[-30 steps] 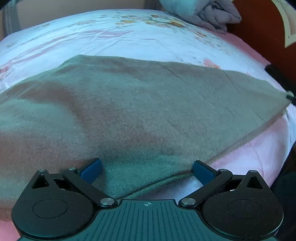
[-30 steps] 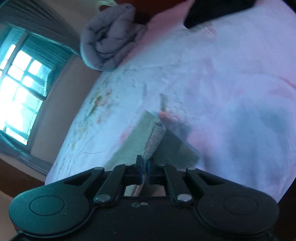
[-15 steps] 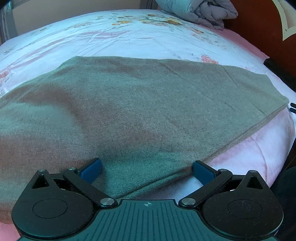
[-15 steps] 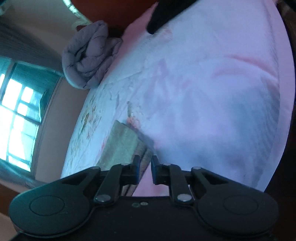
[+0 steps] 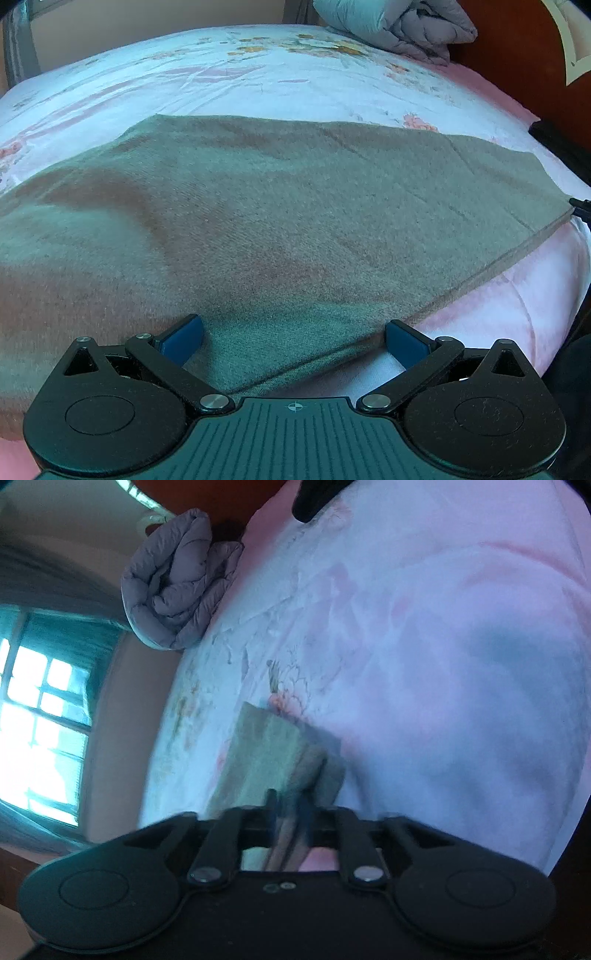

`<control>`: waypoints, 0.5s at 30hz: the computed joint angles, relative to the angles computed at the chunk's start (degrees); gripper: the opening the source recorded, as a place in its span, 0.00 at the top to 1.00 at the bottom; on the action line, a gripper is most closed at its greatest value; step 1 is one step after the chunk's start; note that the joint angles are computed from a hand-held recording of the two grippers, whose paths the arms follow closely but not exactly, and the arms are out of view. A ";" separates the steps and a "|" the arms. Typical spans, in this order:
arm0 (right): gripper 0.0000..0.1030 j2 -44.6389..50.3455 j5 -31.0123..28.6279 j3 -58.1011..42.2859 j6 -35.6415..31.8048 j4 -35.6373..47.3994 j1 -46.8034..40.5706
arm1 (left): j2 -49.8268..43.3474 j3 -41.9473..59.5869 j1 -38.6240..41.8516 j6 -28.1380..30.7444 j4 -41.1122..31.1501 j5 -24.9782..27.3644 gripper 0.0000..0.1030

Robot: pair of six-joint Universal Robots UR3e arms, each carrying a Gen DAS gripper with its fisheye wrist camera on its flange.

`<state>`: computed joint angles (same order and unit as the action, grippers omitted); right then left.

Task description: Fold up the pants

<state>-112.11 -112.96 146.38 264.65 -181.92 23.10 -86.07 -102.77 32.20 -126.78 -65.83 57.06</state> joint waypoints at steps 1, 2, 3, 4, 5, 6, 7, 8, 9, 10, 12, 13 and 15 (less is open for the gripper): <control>1.00 -0.29 -1.12 -0.75 -0.68 1.23 0.73 | 0.11 -0.18 0.15 -0.01 0.05 -0.18 0.00; 1.00 -0.31 -2.77 -1.59 -0.72 2.22 2.01 | 0.29 -0.42 0.40 0.04 0.06 -0.45 0.00; 1.00 -0.09 -5.20 -2.60 -0.17 3.64 4.02 | 0.36 -0.53 0.49 0.04 0.06 -0.56 0.00; 1.00 0.46 -7.21 -2.51 1.35 3.39 5.93 | 0.46 -0.80 0.63 0.15 0.27 -0.73 0.00; 1.00 1.35 -9.06 -1.78 3.53 2.60 7.96 | 0.51 -0.96 0.74 0.10 0.40 -0.85 0.00; 1.00 2.19 -9.43 -0.56 5.19 1.71 8.82 | 0.53 -1.06 0.80 0.12 0.50 -0.91 0.00; 1.00 2.59 -7.74 0.69 4.73 0.54 7.91 | 0.35 -0.91 0.80 0.31 0.44 -0.95 0.00; 1.00 2.87 -6.42 2.50 4.45 -2.06 7.12 | 0.07 -0.34 0.88 0.68 -0.19 -1.05 0.00; 0.99 2.42 -6.83 3.42 5.15 -3.18 7.36 | -0.21 0.73 1.36 1.06 -1.65 -1.77 0.00; 0.93 0.91 -9.30 2.13 6.28 0.49 8.99 | -0.06 1.78 2.66 1.07 -3.77 -3.39 0.00; 0.92 -0.83 -18.62 -4.41 10.30 14.23 15.62 | 2.54 0.18 7.03 -0.93 -4.02 -7.73 0.00; 0.92 -0.20 -21.52 -6.33 9.11 14.83 18.09 | 4.04 -1.86 9.63 -2.78 -1.44 -9.77 0.00; 0.91 2.93 -19.50 -10.96 0.08 11.78 18.70 | 4.48 -3.65 13.76 -6.18 3.33 -11.19 0.00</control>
